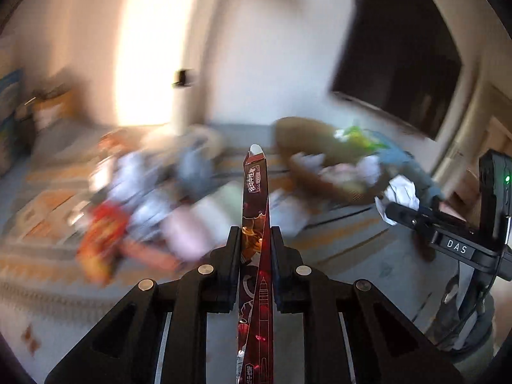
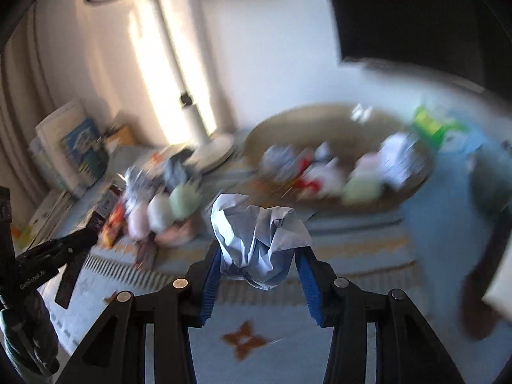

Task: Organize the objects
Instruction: 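Drop the red snack box and paper ball into the amber bowl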

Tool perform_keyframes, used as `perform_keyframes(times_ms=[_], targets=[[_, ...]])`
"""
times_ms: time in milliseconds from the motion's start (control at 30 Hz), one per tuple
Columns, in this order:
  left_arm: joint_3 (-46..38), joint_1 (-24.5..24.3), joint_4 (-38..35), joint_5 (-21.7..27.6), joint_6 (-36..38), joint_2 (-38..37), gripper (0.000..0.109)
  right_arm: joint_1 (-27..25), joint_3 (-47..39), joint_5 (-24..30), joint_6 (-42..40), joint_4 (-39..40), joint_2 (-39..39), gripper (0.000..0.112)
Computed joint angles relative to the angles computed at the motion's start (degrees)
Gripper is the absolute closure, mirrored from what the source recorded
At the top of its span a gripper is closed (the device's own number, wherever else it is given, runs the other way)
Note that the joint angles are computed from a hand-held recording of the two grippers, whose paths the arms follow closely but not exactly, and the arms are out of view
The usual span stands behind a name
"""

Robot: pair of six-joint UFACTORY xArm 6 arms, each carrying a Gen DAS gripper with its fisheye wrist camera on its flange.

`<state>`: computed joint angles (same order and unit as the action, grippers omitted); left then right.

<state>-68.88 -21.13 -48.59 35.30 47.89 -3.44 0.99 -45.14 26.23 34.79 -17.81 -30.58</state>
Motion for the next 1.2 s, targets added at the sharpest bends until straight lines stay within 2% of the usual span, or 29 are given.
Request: perform_keyframes(times_ms=[100, 233, 400, 433, 467, 533, 567, 633, 800, 867, 1000, 1100, 1167, 1200], targets=[[-8.26, -4.17, 0.36, 0.85, -2.09, 6.52, 0.095, -3.83, -3.35, 1.88, 0.71, -1.65, 0.59, 0.067], [-21.56, -7.79, 0.42, 4.32, -7.60, 16.83, 0.095, -8.70, -8.92, 4.08, 1.53, -2.16, 5.02, 0.067], [-34.12, -11.23, 2.91, 4.36, -10.42, 26.39, 0.094, -11.32, -17.24, 7.17, 0.50, -2.11, 12.95, 0.067], [-36.82, -11.60, 2.84, 4.55, -10.70, 28.33, 0.083, -11.95, -18.73, 6.17, -1.08, -0.81, 14.58, 0.064], [-38.30, -11.96, 3.89, 3.84, -11.90, 29.43, 0.064, -12.33, -19.74, 5.63, -2.96, 0.85, 15.69, 0.050], [-39.22, -12.19, 4.03, 1.65, -13.06, 30.22, 0.060, -13.31, -20.86, 4.22, -3.89, 1.64, 16.93, 0.037], [-39.70, -11.84, 3.87, 2.51, -13.43, 30.38, 0.060, -13.67, -20.79, 3.44, -4.16, 1.99, 16.88, 0.037], [-39.13, -10.71, 2.85, 3.60, -13.51, 29.61, 0.059, -14.42, -20.08, 3.12, -5.13, 4.43, 16.02, 0.037], [-29.60, -7.07, -2.22, 2.75, -9.75, 22.30, 0.056, -14.59, -14.44, 1.40, -6.19, 9.00, 11.58, 0.037], [-23.00, -5.26, -4.27, 0.89, -7.09, 17.36, 0.056, -13.19, -11.18, 0.36, -7.35, 11.27, 8.94, 0.037], [-12.67, -1.83, -5.71, -2.14, -3.83, 9.63, 0.053, -8.35, -7.22, 0.26, -5.13, 8.81, 5.69, 0.037], [-4.93, 2.06, -6.54, -4.40, -2.34, 3.96, 0.044, -4.70, -5.92, 0.86, -3.46, 7.04, 5.24, 0.037], [-1.39, 4.40, -8.18, -5.93, -1.51, 1.56, 0.030, -2.22, -5.07, 0.65, -2.43, 6.37, 5.32, 0.037], [0.29, 5.59, -8.89, -7.00, -1.13, 0.53, 0.026, -1.06, -4.77, 0.46, -2.09, 6.10, 5.51, 0.037]])
